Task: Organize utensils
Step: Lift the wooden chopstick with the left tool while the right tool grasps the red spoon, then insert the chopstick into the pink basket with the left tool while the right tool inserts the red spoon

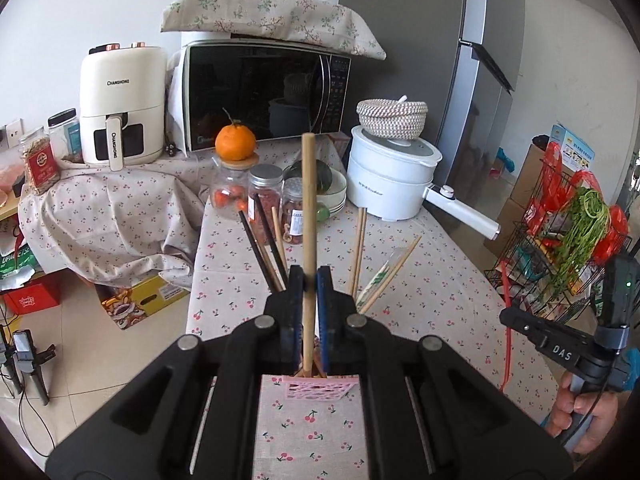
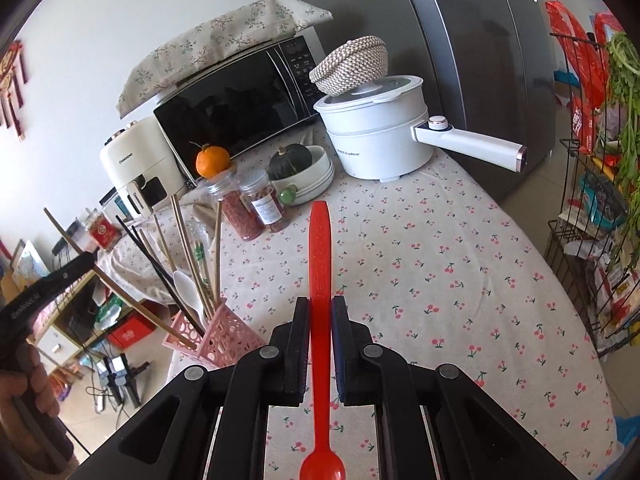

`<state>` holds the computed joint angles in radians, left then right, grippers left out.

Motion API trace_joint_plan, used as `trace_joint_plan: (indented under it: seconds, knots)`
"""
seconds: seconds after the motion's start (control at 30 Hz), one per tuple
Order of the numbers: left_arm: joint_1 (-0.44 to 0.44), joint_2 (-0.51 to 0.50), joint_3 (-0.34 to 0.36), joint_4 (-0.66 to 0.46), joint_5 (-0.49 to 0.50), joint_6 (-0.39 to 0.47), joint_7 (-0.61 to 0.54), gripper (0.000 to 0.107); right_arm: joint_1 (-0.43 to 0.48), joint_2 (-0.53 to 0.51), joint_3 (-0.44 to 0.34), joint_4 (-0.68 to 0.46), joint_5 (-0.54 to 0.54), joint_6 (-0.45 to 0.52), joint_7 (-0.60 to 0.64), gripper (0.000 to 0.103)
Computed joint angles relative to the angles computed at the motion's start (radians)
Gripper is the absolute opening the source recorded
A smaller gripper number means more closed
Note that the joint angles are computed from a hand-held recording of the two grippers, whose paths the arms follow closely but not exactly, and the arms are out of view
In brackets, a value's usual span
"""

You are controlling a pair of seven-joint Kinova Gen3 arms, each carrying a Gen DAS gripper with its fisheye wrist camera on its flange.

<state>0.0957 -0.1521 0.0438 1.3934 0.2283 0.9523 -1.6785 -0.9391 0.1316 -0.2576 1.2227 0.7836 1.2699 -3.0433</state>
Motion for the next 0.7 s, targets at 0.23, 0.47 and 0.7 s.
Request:
trace_joint_plan:
  seconds: [0.23,0.47,0.7]
  knots:
    - [-0.019,0.114,0.000,-0.088,0.019,0.167,0.042,0.018,-0.068,0.016,-0.010,0.003,0.179,0.013,-0.095,0.010]
    - [-0.052,0.119,-0.015,-0.135,0.085,0.278,0.012,0.068,-0.179,0.122,0.050,-0.105,0.361,0.026,-0.132,0.010]
    - [-0.107,0.134,-0.048,-0.153,0.138,0.368,0.007,0.077,-0.278,0.269,0.179,-0.209,0.476,0.017,-0.292,0.010]
